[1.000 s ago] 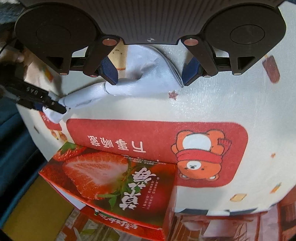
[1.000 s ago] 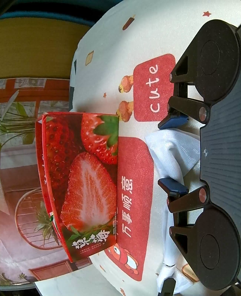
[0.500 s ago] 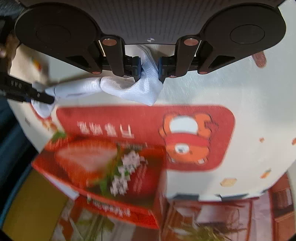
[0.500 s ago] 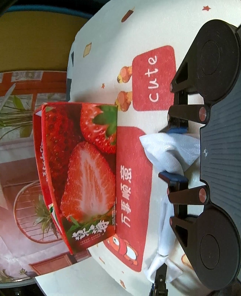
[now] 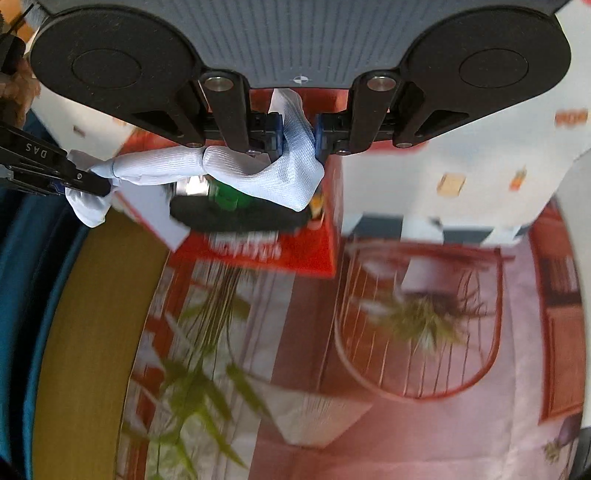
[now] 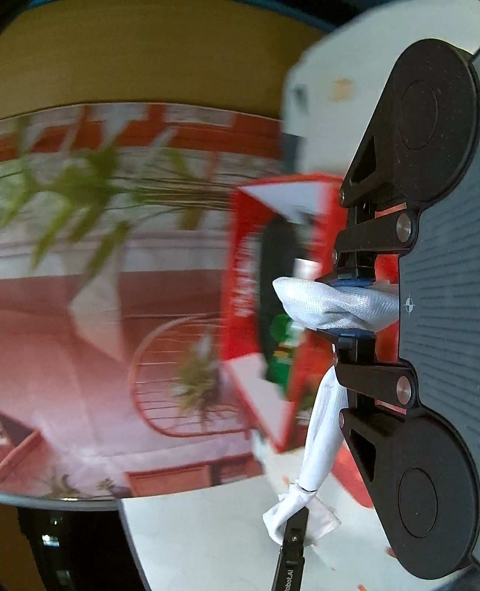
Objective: Organize soft objects
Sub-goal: 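Lift the white sock with both tools and lower it into the box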
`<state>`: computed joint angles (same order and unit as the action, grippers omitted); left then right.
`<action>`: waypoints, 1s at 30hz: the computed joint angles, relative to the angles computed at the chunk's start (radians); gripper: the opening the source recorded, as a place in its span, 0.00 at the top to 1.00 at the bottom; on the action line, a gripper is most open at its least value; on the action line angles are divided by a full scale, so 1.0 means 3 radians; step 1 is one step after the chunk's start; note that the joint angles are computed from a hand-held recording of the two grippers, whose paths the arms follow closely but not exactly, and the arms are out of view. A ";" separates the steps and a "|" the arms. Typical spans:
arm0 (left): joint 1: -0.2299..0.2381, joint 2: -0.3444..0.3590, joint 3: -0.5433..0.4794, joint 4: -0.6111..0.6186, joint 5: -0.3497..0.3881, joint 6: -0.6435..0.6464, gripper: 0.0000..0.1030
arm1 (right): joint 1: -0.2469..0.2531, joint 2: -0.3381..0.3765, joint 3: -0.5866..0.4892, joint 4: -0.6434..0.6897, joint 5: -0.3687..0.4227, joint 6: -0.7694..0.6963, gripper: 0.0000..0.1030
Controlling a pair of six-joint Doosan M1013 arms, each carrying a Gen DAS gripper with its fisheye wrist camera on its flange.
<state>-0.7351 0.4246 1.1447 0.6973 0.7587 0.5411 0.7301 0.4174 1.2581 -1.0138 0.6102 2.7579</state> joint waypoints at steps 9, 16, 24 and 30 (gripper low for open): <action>0.0150 0.0610 -0.1040 -0.0344 0.0382 0.0722 0.84 | -0.0173 0.0333 -0.0614 -0.0166 0.0391 -0.0132 0.82; 0.0227 0.1136 -0.1886 -0.0813 0.0959 0.1489 0.84 | -0.0220 0.0545 -0.0842 -0.0084 0.0526 -0.0428 0.82; 0.0275 0.1321 -0.2093 -0.1062 0.1160 0.1708 0.84 | -0.0269 0.0663 -0.0919 0.0467 0.0504 -0.0820 0.83; 0.0291 0.1281 -0.2011 -0.1106 0.1006 0.1610 0.66 | -0.0258 0.0650 -0.0876 0.0485 0.0519 -0.0744 0.76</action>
